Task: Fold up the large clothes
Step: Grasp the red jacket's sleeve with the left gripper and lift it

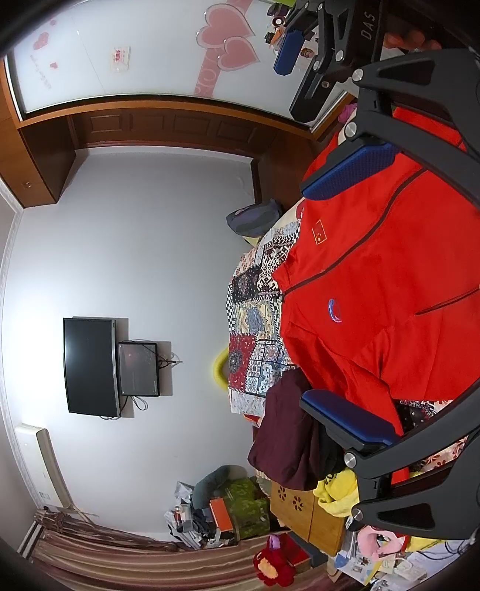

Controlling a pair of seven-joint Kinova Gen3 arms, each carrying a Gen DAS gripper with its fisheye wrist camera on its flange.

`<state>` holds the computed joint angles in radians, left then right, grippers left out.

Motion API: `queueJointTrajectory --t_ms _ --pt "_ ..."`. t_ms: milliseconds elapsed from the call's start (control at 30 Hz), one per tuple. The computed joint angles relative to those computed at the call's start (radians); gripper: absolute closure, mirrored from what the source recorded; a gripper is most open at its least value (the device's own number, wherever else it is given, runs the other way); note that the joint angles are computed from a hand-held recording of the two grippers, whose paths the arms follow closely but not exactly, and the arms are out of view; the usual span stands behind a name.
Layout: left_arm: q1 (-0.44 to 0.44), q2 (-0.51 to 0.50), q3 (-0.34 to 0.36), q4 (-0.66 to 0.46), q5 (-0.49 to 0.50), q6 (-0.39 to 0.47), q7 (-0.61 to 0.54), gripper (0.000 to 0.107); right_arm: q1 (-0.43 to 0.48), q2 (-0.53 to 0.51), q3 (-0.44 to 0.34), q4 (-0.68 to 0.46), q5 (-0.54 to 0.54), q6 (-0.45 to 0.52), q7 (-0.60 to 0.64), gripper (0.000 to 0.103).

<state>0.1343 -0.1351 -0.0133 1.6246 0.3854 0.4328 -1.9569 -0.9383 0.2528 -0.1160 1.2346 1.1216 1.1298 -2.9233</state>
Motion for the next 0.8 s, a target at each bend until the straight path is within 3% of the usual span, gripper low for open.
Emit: queueJointTrajectory --t_ms 433,800 --pt "-0.075 0.087 0.004 -0.080 -0.038 0.043 0.061 0.005 0.038 0.048 0.028 -0.068 -0.101 -0.041 0.071 0.000" --pt "-0.204 0.264 -0.001 -0.234 -0.192 0.126 0.266 0.005 0.089 0.157 0.102 -0.199 -0.267 -0.094 0.203 0.000"
